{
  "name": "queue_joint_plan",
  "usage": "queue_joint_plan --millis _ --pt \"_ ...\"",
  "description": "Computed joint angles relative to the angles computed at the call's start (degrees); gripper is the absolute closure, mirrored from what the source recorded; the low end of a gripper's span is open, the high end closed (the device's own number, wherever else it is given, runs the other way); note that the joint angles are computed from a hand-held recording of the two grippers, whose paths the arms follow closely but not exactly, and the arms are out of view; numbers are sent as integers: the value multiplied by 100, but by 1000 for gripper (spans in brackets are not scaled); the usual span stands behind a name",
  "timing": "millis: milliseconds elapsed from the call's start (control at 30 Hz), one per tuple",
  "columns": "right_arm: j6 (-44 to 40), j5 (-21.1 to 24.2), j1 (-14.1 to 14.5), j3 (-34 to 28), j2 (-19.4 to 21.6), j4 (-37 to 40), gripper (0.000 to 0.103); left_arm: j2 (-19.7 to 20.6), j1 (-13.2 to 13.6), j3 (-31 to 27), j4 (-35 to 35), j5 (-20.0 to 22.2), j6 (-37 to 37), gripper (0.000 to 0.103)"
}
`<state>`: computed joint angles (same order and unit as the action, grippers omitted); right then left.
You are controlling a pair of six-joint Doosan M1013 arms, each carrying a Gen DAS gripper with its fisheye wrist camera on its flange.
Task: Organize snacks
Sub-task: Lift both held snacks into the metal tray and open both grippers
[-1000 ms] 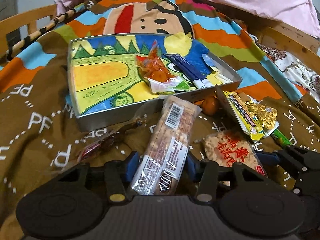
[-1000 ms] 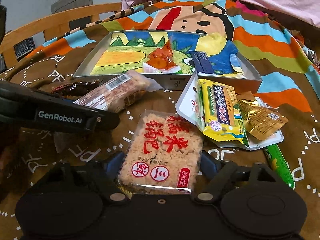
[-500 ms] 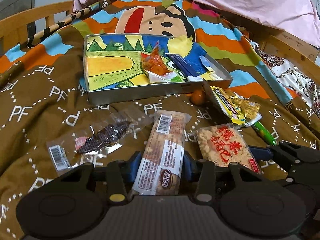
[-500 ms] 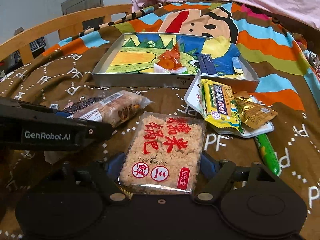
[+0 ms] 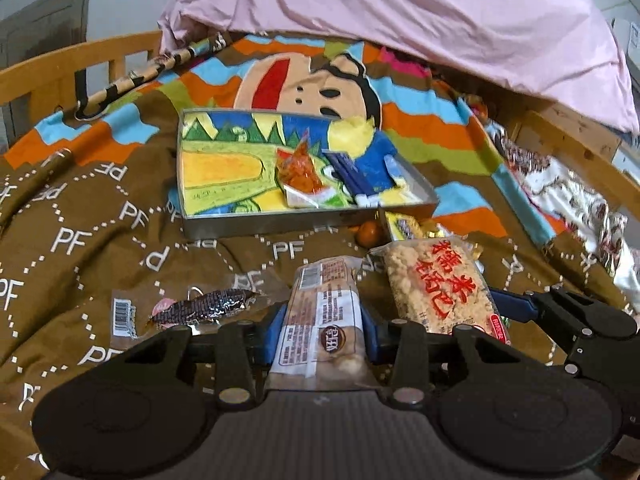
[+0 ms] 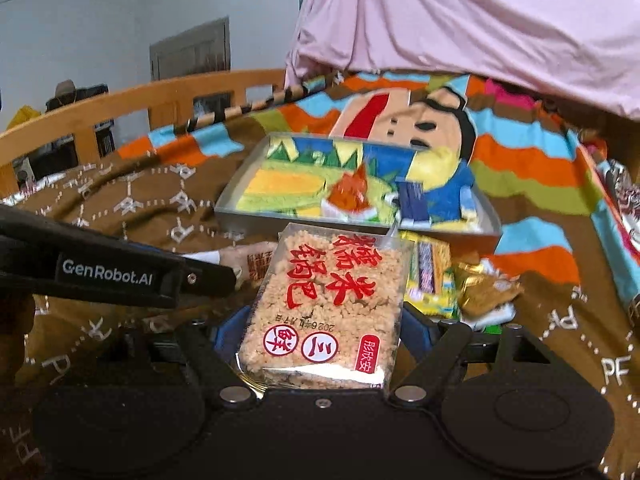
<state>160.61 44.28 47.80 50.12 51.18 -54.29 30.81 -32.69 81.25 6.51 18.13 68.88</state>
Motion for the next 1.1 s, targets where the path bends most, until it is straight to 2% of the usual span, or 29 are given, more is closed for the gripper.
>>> queue_joint_plan --millis 133,233,500,633,733,867,1000,1100 --pt "276 -31 -7 77 -49 -359 23 -17 -17 39 552 -227 -746 60" --pt "374 -99 -43 89 -74 -515 23 0 -31 27 1231 -436 -1557 60" --pt "-111 -355 -219 -68 -56 -343 23 247 -16 -350 1895 -474 -2369 61" --pt "-324 -479 -333 -192 -8 -375 23 370 -5 -540 2632 -557 -3197 61" --pt "-431 -473 -445 -434 118 -555 23 500 2 -751 3430 -596 -4043 61" --pt "-476 -465 -627 -846 355 -759 23 751 14 -1159 4102 -511 -4859 61" --pt "-383 -526 -845 -1333 646 -652 23 1104 32 -1713 4186 -300 -5174 61" --pt "-650 -710 -1028 -1722 865 -101 23 1363 30 -2088 4393 -153 -5508 61"
